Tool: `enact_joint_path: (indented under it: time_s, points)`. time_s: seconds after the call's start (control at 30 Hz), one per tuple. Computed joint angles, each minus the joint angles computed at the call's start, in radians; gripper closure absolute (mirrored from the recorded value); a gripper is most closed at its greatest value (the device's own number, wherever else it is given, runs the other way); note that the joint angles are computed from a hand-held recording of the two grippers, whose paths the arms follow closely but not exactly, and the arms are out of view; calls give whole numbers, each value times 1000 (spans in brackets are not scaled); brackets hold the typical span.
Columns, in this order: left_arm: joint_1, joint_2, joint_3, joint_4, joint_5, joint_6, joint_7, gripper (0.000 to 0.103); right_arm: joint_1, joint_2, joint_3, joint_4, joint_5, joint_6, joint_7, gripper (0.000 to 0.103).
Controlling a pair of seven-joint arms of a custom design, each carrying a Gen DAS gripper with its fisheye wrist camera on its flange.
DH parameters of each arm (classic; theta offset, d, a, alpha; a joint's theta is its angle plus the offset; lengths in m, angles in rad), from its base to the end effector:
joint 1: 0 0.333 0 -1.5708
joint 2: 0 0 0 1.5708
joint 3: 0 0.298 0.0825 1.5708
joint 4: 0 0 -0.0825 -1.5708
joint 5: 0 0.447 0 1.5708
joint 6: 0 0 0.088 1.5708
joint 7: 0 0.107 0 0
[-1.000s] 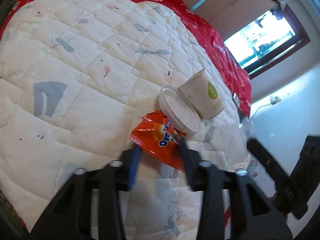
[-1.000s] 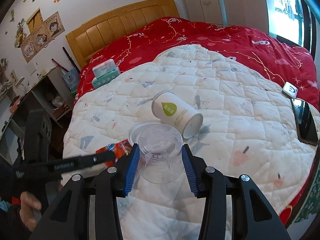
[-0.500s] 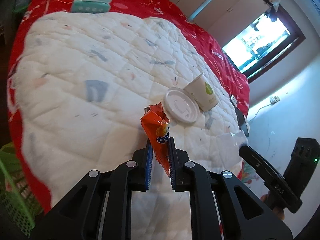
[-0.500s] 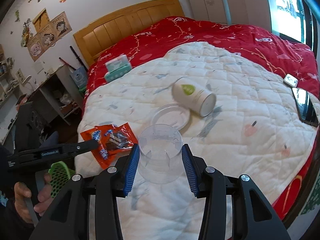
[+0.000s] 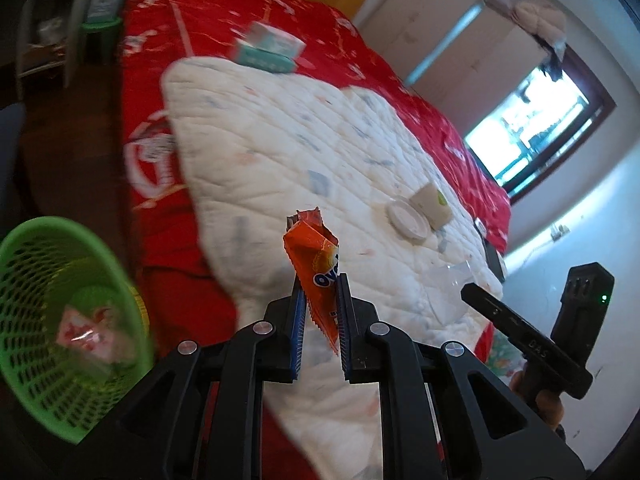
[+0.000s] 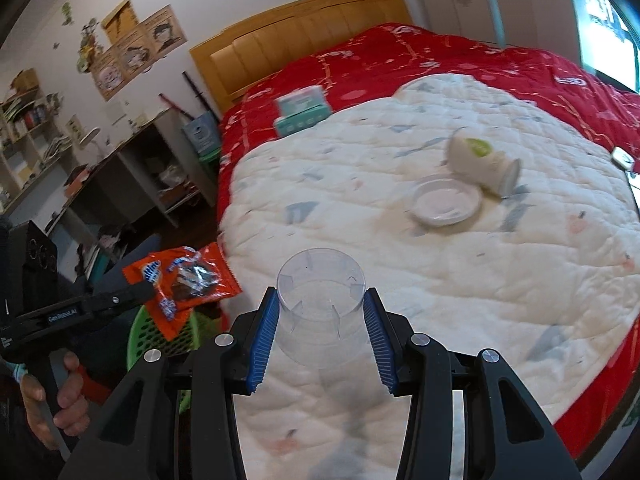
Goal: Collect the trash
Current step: 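Carry the cup and snack bag over the wastebasket and release both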
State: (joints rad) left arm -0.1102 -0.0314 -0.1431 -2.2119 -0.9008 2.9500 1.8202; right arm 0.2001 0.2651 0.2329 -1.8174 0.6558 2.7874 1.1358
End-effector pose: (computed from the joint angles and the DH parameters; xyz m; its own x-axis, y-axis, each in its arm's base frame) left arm 0.6036 -0.1031 0.4090 0.1016 -0.8465 0.5226 -0.7292 -0.4207 -0.5397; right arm 0.6687 0.2663 0.4224 0.3990 -0.8523 -0.3381 -0.7536 -0.0948 -0.6504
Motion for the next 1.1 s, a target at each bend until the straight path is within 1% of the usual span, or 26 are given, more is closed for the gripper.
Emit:
enact_joint_path:
  time_s: [0.1,0.2,0.27,0.3,0.37,0.4,0.47,0.53,0.6,0.67,0.73,0.8,0.83,0.87,0.93,1.0,1.1]
  points:
    - [12,-77,10,-93,54,40,-57,90,10,3,16,7,8,-11,-18,61]
    - [58,-153,7,-196,207,74,-209,90,25,9,27,16,13,-20,-33,61]
    - [56,-186,32,-238,231,82,-243,90,32,15,35,27,21,-31,-44,60]
    - [70,-201,31,-258,263,85,-277,90,36,18,36,32,21,-35,-47,60]
    - [172,-226,-32,-300,426,80,-425,90,47,26,39,43,16,-45,-49,60]
    - [215,-235,-54,-316,499,68,-492,90,51,30,40,48,13,-51,-49,60]
    - [227,-236,-44,-333,538,57,-533,90,63,37,42,56,0,-60,-49,60]
    - [274,-233,-58,-346,637,36,-618,90,71,43,45,65,-9,-70,-50,60]
    - [255,-223,-25,-351,638,33,-618,89,78,51,48,75,-17,-76,-51,60]
    - [265,-200,-12,-345,670,19,-652,89,87,59,49,85,-29,-83,-44,60]
    - [257,-179,14,-337,673,14,-661,89,93,65,51,94,-38,-87,-40,60]
    - [251,-176,26,-343,677,15,-671,88,98,72,54,103,-48,-90,-35,60]
    - [246,-167,38,-339,670,13,-666,86,101,76,55,108,-54,-93,-32,60]
    - [248,-169,37,-341,675,6,-677,80,102,79,56,113,-58,-97,-30,60]
    - [245,-175,44,-351,673,14,-682,77,104,87,59,124,-65,-104,-30,60]
    - [256,-193,36,-368,693,16,-703,75,107,95,63,133,-72,-109,-32,60]
    - [259,-223,33,-396,696,23,-719,68,112,112,70,155,-79,-129,-32,60]
